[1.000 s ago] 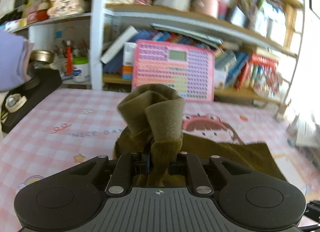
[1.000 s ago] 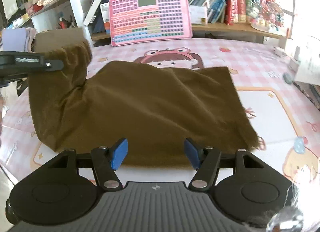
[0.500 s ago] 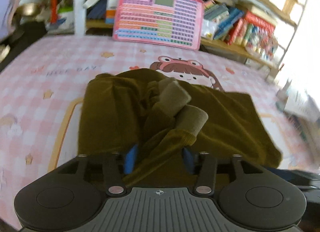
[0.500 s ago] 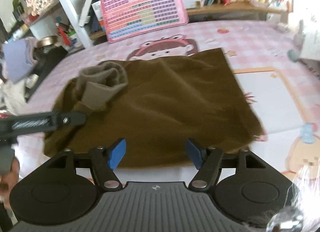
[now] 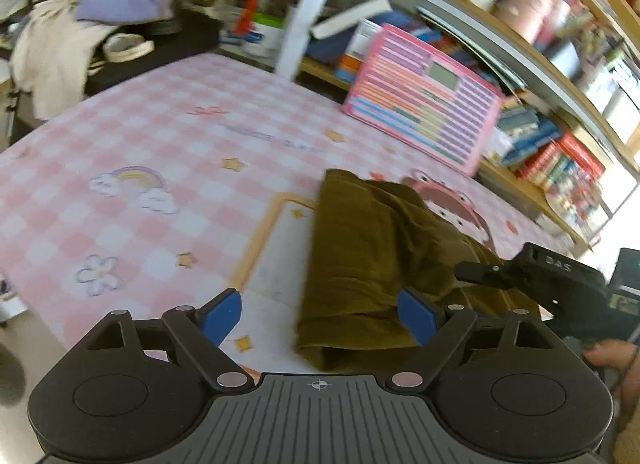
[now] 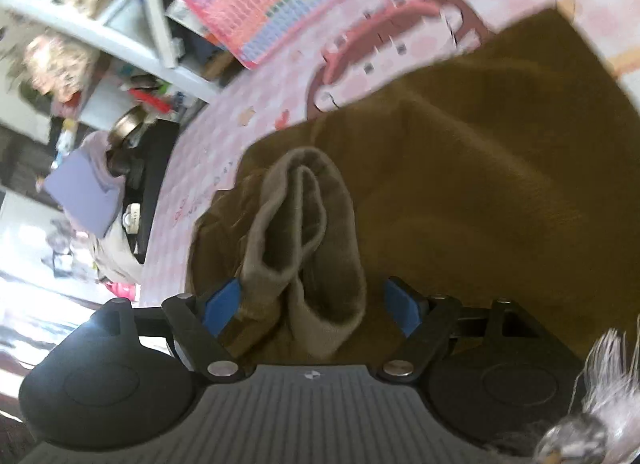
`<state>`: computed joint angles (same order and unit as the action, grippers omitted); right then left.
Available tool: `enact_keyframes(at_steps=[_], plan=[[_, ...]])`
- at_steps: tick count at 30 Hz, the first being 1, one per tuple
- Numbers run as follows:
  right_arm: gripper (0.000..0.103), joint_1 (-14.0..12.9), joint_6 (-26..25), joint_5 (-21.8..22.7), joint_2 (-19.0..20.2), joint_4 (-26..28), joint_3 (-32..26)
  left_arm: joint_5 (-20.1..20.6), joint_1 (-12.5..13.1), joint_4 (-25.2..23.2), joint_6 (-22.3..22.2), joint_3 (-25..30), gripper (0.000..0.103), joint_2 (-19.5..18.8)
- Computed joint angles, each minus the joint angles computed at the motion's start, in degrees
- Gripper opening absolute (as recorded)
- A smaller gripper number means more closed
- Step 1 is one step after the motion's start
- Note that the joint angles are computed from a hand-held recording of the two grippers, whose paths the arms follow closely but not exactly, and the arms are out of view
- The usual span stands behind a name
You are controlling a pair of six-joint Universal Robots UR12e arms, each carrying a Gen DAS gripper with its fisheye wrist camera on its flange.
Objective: Fold clothes
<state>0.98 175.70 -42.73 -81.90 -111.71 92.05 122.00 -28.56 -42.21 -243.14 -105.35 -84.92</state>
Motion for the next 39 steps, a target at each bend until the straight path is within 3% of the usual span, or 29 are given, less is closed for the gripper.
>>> enact_keyframes(at_steps=[2, 3, 4, 7, 8, 11, 12, 16, 18, 20, 22, 25, 27, 30, 35, 37, 39], plan=[[0.06, 0.0, 2.7, 1.8, 0.6, -0.3, -0.1, 0.3, 0.1, -0.7, -1.0, -0.1, 0.087, 0.2], [0.033, 0.0, 4.2, 2.9, 0.8, -0.7, -0.1, 0.3, 0.1, -0.8, -1.2, -0.2, 0.087, 0.2], [0.019, -0.1, 4.3, 4.2, 0.7, 0.3, -0.3, 0.2, 0.2, -0.9, -1.4, -0.2, 0.087, 0.2], [0.017, -1.4, 3.4, 11.3, -0.2, 2.7, 0.4, -0.1, 0.4, -0.8, -0.9, -0.3, 0.087, 0.3], [0.017, -1.7, 2.8, 10.7, -0.5, 2.5, 0.8, -0.3, 0.5, -0.6, -0.6, -0.3, 0.087, 0.3], [0.019, -1.0, 4.1, 2.8, -1.4, -0.4, 1.3, -0.9, 0.9, 0.3, 0.4, -0.7, 0.087, 0.4], [0.026, -0.5, 4.0, -0.7, -1.0, -1.0, 1.2, -1.4, 1.2, 0.7, 0.9, -0.8, 0.087, 0.4], [0.041, -0.5, 2.5, -1.5, -1.8, -6.0, 3.1, -3.2, 2.0, 2.8, 4.1, -1.1, 0.087, 0.1], [0.043, -0.3, 1.0, -3.3, -2.7, -8.2, 3.6, -4.4, 2.5, 3.6, 5.3, -1.3, 0.087, 0.0], [0.041, -0.2, -0.8, -3.9, -3.8, -9.8, 4.3, -5.5, 3.2, 4.4, 6.2, -1.4, 0.087, -0.1], [0.032, -0.1, -2.8, -3.6, -4.7, -10.6, 5.1, -6.7, 4.0, 5.6, 7.3, -1.7, 0.087, -0.1], [0.021, 1.2, -2.0, -7.9, -4.5, -14.2, 5.8, -8.0, 4.9, 6.6, 8.6, -1.7, 0.087, -0.2], [0.02, 1.2, 2.0, -8.8, -3.8, -15.3, 6.0, -8.8, 5.5, 7.4, 9.8, -1.7, 0.087, -0.1], [0.02, 0.8, 3.1, -8.8, -3.7, -16.8, 6.9, -10.1, 6.4, 8.8, 11.5, -2.1, 0.087, 0.1], [0.024, 1.7, 2.5, -11.2, -4.2, -19.5, 7.5, -14.6, 8.6, 11.0, 12.5, -3.0, 0.087, 0.4], [0.032, 1.6, 3.7, -12.4, -5.4, -22.0, 8.5, -16.6, 9.4, 11.7, 12.9, -3.3, 0.087, 0.3], [0.032, 1.2, 2.6, -13.9, -6.8, -24.3, 9.9, -18.3, 10.1, 12.4, 13.6, -3.4, 0.087, 0.0]])
